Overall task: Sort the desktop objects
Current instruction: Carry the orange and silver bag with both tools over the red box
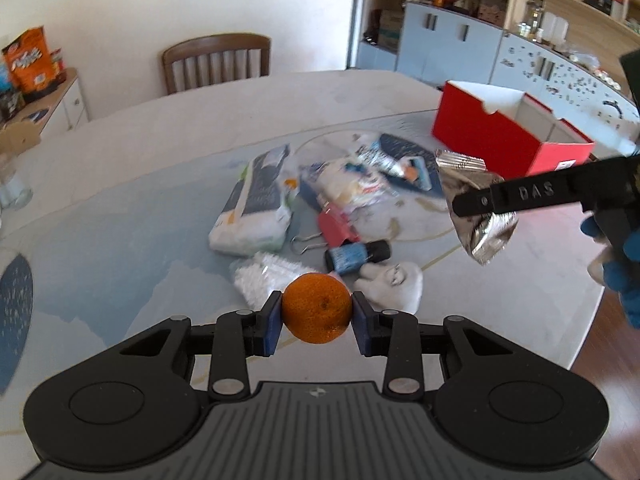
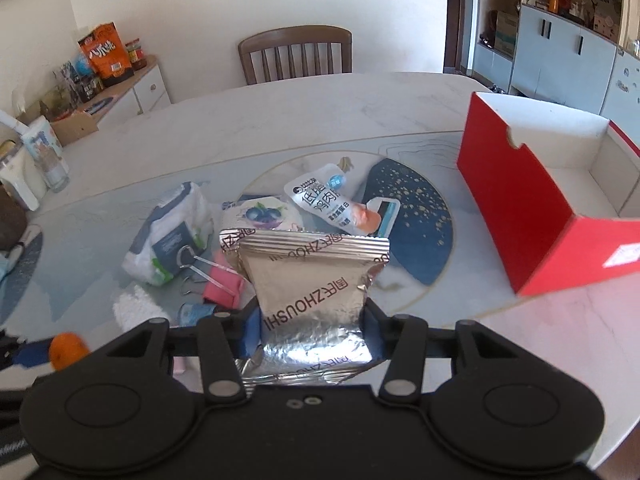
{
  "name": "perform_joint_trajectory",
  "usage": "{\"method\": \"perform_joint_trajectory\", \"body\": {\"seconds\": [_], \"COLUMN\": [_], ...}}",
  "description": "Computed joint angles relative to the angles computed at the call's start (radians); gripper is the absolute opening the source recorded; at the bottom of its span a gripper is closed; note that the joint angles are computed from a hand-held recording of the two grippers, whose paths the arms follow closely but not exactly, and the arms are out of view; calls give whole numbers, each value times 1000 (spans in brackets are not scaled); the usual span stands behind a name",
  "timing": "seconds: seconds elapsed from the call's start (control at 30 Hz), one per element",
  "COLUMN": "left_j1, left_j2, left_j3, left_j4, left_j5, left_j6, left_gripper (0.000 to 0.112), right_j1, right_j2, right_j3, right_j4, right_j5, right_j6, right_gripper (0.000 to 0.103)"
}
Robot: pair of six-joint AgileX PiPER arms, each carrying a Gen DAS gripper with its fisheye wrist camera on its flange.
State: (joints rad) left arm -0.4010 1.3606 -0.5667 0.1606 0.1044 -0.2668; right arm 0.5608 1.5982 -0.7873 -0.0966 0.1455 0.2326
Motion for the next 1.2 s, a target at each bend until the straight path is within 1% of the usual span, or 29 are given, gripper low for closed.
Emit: {"method": "perform_joint_trajectory", "body": {"seconds": [0.03,0.07,0.13,0.2,0.27,0.33,0.4,0.43,0.53,0.67,0.77,0.87,1.0,1.2], "left_j1": [-6,-14,-35,-65,-94,-130,-167,-186,-252,-333,-380,-411,-445,-464], "left_j2": [-5,-9,-12,-16,-16,-6,11,22,77,168,258,350,476,693], "left_j3": [-13,-28,-55,-84,-116,-157,-197,-225,-321,-450,-571,-704,-892,-1246], "left_j4": [-35,-46,-16,69,116,197,284,297,393,508,541,520,503,375], "left_j5": [13,26,43,66,86,114,142,160,216,275,318,355,405,505], "left_j6": [38,50,20,-69,-119,-211,-316,-339,-467,-611,-663,-648,-628,-466], "left_gripper": [35,35,35,35,35,35,35,35,35,35,35,35,35,35], "right_j1": [-5,-9,-19,-42,-76,-115,-176,-206,-304,-449,-538,-622,-705,-792], "right_j2": [-26,-49,-100,-147,-194,-225,-251,-258,-267,-239,-191,-125,-42,112], "right_j3": [16,26,42,56,65,60,47,39,1,-70,-139,-222,-329,-529], "right_j4": [56,77,121,222,339,419,551,605,717,836,866,894,920,921], "right_j5": [4,12,36,54,77,109,160,184,274,410,493,570,642,718], "right_j6": [-57,-80,-125,-241,-367,-469,-635,-707,-886,-1113,-1216,-1299,-1375,-1416], "right_gripper": [49,49,49,49,49,49,49,49,49,49,49,49,49,49]}}
